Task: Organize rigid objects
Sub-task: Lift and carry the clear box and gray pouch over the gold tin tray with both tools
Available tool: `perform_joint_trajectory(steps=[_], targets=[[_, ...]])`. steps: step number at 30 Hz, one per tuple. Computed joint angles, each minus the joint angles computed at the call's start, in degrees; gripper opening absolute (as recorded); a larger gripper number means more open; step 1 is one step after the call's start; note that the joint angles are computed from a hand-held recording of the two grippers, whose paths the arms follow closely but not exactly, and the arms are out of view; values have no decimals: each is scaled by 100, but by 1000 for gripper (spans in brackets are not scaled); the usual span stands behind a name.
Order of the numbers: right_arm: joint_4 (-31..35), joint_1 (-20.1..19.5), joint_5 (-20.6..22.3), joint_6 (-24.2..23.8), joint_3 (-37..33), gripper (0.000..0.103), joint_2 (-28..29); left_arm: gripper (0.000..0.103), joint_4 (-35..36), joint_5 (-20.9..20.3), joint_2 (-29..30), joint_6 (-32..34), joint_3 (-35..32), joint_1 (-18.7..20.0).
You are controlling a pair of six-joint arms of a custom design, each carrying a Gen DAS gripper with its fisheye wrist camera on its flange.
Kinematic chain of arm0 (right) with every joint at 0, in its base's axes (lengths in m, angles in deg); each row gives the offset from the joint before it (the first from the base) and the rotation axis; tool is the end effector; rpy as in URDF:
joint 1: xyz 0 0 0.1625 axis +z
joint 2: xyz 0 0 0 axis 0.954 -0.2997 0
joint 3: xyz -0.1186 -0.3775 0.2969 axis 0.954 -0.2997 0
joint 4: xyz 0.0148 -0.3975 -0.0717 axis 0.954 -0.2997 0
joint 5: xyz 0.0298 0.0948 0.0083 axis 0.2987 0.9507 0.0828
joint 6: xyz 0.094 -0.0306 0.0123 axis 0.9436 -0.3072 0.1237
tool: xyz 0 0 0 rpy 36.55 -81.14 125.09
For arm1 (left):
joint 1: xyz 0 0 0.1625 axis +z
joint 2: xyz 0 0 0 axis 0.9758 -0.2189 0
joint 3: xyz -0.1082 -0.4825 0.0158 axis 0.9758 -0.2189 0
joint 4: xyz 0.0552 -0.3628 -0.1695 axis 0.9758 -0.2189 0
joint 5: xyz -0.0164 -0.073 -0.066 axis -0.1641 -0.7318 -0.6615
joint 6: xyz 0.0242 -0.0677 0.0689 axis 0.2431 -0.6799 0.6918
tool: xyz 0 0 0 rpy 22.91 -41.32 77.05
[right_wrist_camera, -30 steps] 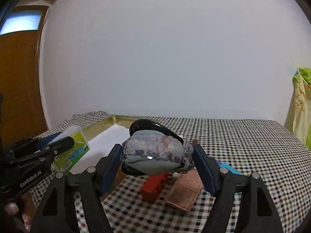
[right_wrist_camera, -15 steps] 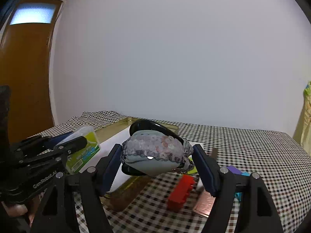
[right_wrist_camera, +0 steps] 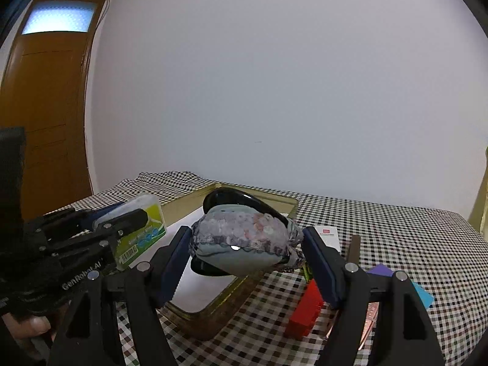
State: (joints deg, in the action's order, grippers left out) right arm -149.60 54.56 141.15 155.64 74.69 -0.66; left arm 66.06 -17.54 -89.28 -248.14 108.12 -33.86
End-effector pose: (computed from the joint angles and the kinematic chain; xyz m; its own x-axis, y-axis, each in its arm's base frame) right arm 0.3294 -0.3292 -0.0338 -0.6873 -0.0745 0.7225 -0.7119 0.2666 -0.6497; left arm -0.0536 -0.3233 0.2609 -0.6813 0.3317 -0.6525 0.7320 0.3070 -0.6082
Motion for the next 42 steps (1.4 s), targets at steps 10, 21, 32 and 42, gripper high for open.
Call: perform_joint_trajectory(steps=[10, 21, 32, 42], targets=[[237, -135, -160, -23, -71, 75, -47, 24, -207, -10, 87, 283, -118, 193], [391, -155, -193, 45, -144, 75, -29, 24, -279, 101, 256, 409, -240, 385], [844, -222, -197, 107, -391, 75, -29, 24, -43, 177, 598, 618, -614, 622], [3033, -438, -184, 915, -1359, 75, -178, 24, 1355, 448, 1277, 247, -1696, 898]])
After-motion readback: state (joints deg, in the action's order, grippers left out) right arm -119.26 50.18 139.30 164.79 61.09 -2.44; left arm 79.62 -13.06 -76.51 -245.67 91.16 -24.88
